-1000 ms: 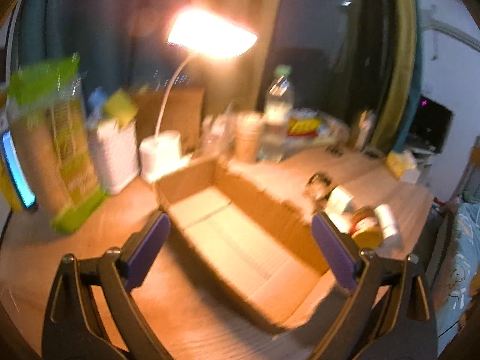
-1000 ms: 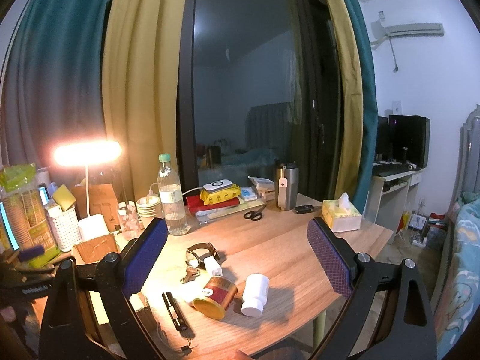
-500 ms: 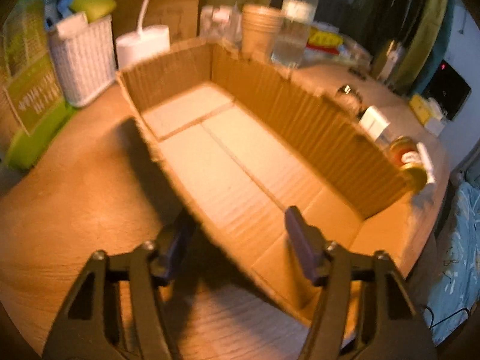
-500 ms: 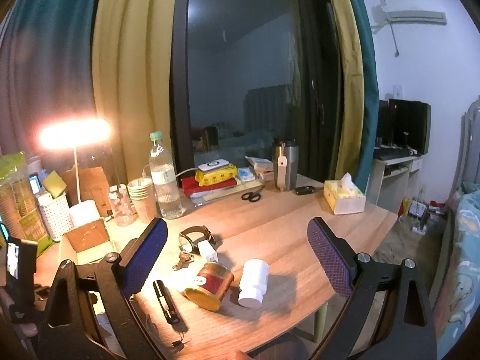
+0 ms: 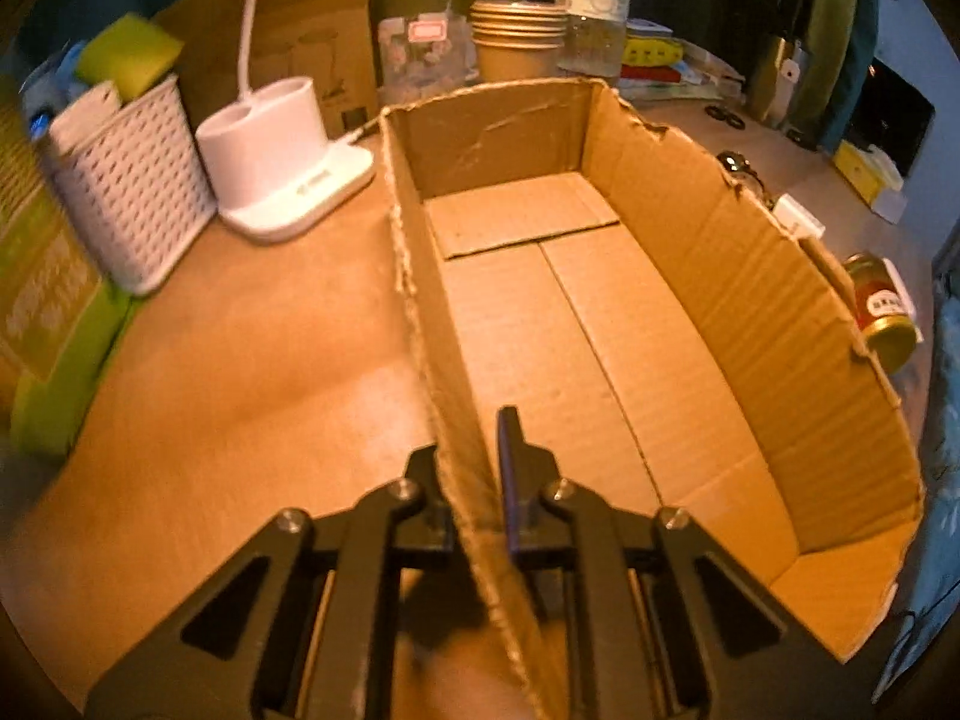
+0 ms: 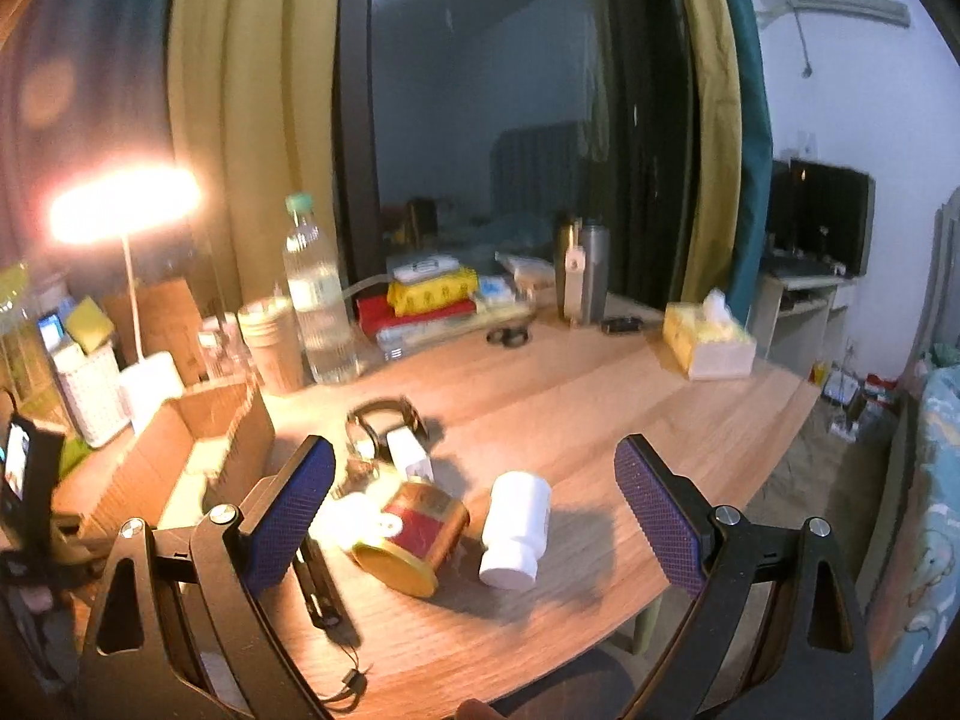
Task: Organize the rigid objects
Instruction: 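Lower the left gripper onto the cardboard box wall and clamp it, then grasp the white pill bottle with the right gripper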
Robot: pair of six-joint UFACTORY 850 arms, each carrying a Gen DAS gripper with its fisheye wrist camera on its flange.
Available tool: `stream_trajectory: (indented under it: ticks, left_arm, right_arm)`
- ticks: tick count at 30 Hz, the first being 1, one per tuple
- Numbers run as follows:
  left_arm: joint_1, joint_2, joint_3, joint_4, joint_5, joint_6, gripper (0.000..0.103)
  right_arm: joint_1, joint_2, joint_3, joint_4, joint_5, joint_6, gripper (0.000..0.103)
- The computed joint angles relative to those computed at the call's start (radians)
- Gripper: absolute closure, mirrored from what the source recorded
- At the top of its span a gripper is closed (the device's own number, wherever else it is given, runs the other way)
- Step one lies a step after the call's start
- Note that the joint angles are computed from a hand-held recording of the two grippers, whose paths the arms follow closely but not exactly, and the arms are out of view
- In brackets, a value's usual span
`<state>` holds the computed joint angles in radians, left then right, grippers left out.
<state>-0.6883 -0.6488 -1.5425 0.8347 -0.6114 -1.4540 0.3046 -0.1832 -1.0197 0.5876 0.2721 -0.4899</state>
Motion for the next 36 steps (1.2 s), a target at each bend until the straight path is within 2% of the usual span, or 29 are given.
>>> stream_trajectory:
  ticks: [4, 8, 11, 13, 18, 22, 26, 34, 36]
  left_arm:
    - [0.021, -0.020, -0.023, 0.015, 0.028, 0.035, 0.092]
    - [0.044, -0.032, -0.040, 0.000, 0.073, 0.083, 0.092]
    - [0.049, -0.034, -0.037, 0.018, 0.103, 0.069, 0.092]
    - [0.056, -0.028, -0.026, 0.023, 0.137, 0.054, 0.092]
    - [0.066, -0.009, 0.010, 0.053, 0.192, -0.009, 0.092]
    - [0.065, 0.002, 0.029, 0.070, 0.208, -0.047, 0.092]
    - [0.065, 0.005, 0.035, 0.060, 0.216, -0.040, 0.092]
    - [0.059, 0.005, 0.033, 0.025, 0.237, 0.018, 0.092]
    - [0.059, 0.006, 0.034, 0.029, 0.238, 0.013, 0.092]
  right_arm:
    - [0.007, -0.069, -0.043, 0.076, -0.044, -0.082, 0.007]
    - [0.025, -0.114, -0.065, 0.060, -0.059, -0.112, 0.007]
    - [0.031, -0.141, -0.085, 0.187, -0.058, -0.234, 0.007]
    - [0.035, -0.155, -0.096, 0.286, -0.037, -0.322, 0.007]
    - [0.029, -0.145, -0.081, 0.276, 0.021, -0.305, 0.007]
    - [-0.003, -0.148, -0.085, 0.261, 0.036, -0.223, 0.007]
    - [-0.023, -0.177, -0.113, 0.416, 0.030, -0.353, 0.007]
    - [-0.045, -0.232, -0.169, 0.545, -0.022, -0.479, 0.007]
    - [-0.048, -0.239, -0.178, 0.573, -0.032, -0.513, 0.012]
